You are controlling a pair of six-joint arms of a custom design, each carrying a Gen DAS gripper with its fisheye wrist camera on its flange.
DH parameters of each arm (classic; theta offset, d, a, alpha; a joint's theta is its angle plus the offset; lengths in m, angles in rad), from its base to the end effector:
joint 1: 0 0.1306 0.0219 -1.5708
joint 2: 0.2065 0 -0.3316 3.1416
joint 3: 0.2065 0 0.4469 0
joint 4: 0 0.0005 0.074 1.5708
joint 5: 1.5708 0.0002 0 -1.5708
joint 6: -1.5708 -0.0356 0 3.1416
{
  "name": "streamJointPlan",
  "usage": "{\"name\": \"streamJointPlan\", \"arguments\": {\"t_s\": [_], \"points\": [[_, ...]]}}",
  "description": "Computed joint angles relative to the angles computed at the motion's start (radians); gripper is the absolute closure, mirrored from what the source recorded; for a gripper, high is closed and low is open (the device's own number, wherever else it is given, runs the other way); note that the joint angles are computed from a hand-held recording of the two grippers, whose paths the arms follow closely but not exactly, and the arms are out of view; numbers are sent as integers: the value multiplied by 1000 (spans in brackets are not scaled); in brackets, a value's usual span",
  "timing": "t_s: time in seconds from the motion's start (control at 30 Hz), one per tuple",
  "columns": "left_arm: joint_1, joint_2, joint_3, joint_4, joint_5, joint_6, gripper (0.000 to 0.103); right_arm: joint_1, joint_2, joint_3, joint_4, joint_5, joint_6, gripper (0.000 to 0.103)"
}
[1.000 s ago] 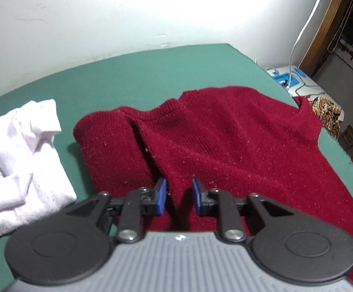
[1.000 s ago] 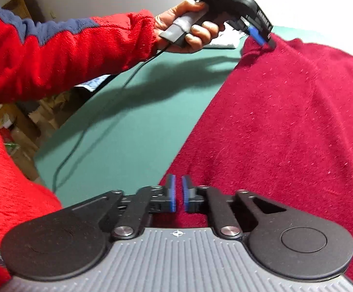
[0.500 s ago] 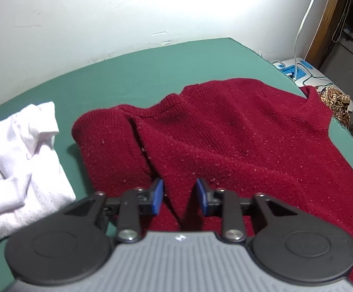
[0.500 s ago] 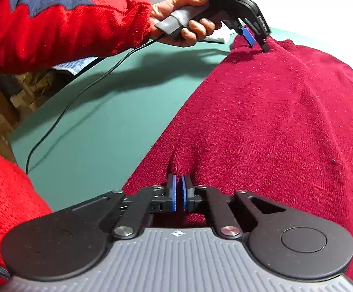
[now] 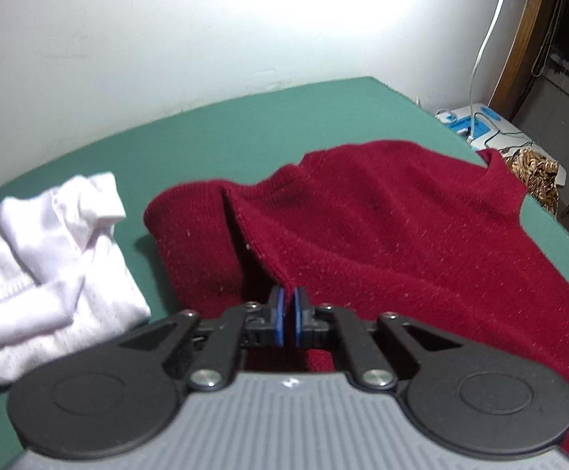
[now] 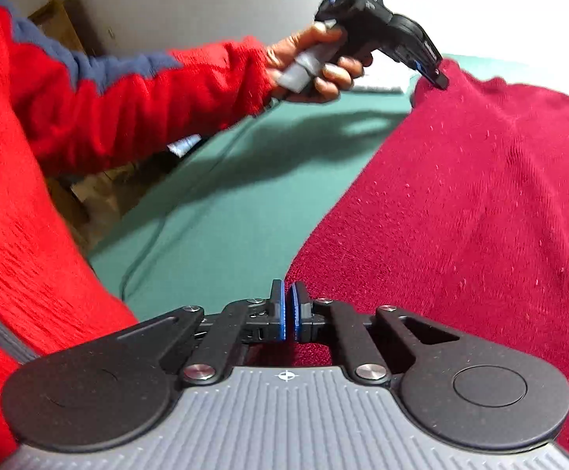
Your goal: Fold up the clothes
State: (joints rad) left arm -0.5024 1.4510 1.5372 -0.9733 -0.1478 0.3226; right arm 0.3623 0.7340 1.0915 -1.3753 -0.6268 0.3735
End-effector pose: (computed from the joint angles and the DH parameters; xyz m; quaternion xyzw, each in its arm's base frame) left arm 0.4972 -0.2678 0.4146 0.0597 0.9380 -0.0703 0.3342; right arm 0.2723 0.1250 0.4673 -0.4077 0.8237 0.2951 0.2613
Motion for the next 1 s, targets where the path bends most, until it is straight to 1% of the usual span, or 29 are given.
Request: {"name": "streamJointPlan", "arguments": {"t_s": [0.03,0.1,0.13,0.17,0.23,0.27,0.33,0.4,0.43,0.5,0.57,0.6,0.63,0.67,0.73,0.77,0.8,0.83,0.87,0.93,0.97,1.0], "points": [[1,5,-5,-8,1,4,97,11,5,-2,-10,39,12,98],[-2,8,-15,-9,-10,-1,93,21,27,2,-53,76,34,96],[-5,6,-19,-7,-19,-7,92,22,37,7,-70,82,36,95],[-8,1,-18,-8,-23,-9,92,15,43,16,-81,69,24,90],[-12,-15,-22,-6,-32,-9,92,-11,47,32,-90,16,9,90],[-17,-29,-28,1,-48,-11,92,-27,42,33,-81,-16,-4,90],[-28,-58,-41,14,-87,-15,91,-45,23,23,-46,-58,-61,90],[-42,-85,-56,24,-107,-15,89,-40,5,0,-9,-34,-118,90],[-50,-99,-65,29,-111,-14,84,-33,-2,-13,2,-13,-134,90],[-73,-119,-82,27,-102,-6,77,-8,1,-30,-4,24,-125,87],[-100,-138,-104,26,-77,7,76,19,13,-38,-9,58,-104,80],[-116,-149,-120,30,-63,13,76,28,13,-44,-2,80,-106,83],[-132,-160,-137,35,-48,20,76,32,12,-46,6,93,-103,93],[-150,-167,-152,37,-40,22,76,31,13,-42,5,93,-94,97],[-183,-168,-173,32,-39,18,76,16,10,-38,1,49,-100,96],[-194,-162,-179,23,-36,19,76,11,7,-39,0,23,-118,91],[-204,-160,-188,22,-44,21,76,3,22,-31,-22,7,-119,86],[-213,-159,-200,24,-56,24,75,3,34,-25,-48,6,-115,77],[-220,-163,-208,29,-67,24,74,6,34,-27,-55,14,-117,76],[-227,-170,-216,36,-78,30,69,12,33,-32,-68,29,-122,77],[-225,-171,-215,34,-74,38,69,6,23,-39,-60,37,-133,78],[-223,-170,-211,31,-70,45,68,-14,-2,-51,-25,46,-158,78]]}}
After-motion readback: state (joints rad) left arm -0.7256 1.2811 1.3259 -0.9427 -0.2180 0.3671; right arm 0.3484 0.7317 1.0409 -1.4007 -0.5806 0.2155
